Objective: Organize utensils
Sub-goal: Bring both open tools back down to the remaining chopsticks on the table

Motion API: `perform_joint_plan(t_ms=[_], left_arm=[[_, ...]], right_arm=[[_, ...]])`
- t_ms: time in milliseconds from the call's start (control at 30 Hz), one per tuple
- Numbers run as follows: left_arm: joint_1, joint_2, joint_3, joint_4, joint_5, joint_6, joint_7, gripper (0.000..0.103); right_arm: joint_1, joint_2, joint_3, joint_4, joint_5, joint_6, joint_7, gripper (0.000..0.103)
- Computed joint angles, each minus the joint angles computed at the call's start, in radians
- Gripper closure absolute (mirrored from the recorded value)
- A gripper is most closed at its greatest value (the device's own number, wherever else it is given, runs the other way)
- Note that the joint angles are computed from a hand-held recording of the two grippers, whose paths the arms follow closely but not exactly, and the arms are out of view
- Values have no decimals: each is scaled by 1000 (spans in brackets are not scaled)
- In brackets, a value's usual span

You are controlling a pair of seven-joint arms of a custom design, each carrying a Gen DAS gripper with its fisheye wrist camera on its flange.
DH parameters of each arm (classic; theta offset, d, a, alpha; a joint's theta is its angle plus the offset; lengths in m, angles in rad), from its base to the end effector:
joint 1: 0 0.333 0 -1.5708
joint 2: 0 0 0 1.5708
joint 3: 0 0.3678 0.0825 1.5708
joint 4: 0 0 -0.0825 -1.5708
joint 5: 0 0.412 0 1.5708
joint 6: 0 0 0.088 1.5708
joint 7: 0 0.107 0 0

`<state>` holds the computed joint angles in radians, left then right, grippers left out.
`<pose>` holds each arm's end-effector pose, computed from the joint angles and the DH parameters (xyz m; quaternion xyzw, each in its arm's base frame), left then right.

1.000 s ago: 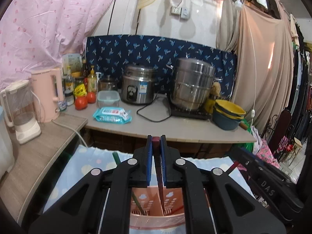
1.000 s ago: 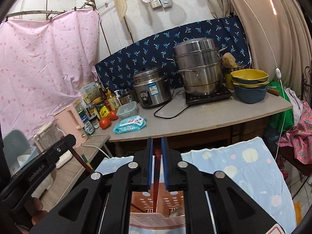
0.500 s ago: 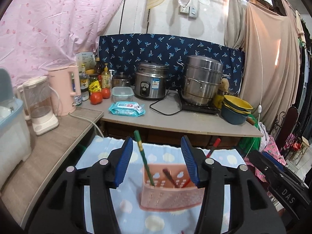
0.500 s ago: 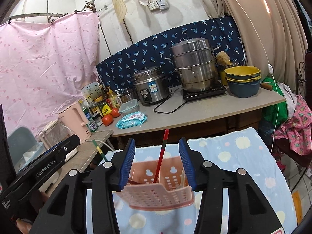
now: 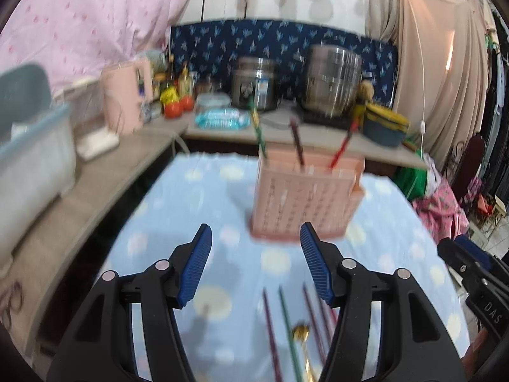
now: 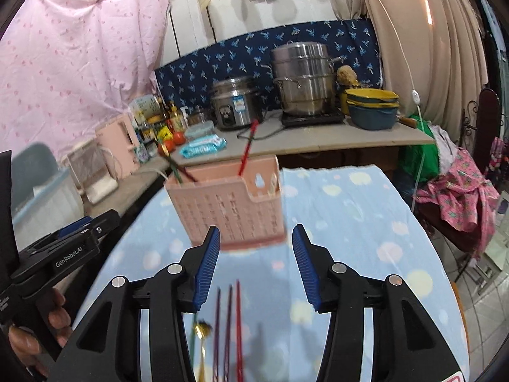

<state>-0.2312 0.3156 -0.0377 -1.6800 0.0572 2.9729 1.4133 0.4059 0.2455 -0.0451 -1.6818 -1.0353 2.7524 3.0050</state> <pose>0.7133 -0.1963 0.5756 -0.5742 0.6706 -0.3878 0.2649 0.6558 0.2888 0.5763 -0.5313 0.6841 -0.3187 0.3849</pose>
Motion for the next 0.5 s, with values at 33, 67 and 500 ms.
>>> perform_joint_plan(t_ms=[33, 67, 500], left_arm=[[1, -12, 1, -28, -2, -2, -4, 48], [8, -27, -7, -62, -12, -9, -2, 48], [16, -136, -20, -333, 35, -3, -56, 48]], right_arm=[[10, -16, 1, -30, -9, -21, 13, 56], [14, -26, 6, -49, -12, -38, 18, 56], [21, -76, 94, -238, 65, -131, 12, 56]])
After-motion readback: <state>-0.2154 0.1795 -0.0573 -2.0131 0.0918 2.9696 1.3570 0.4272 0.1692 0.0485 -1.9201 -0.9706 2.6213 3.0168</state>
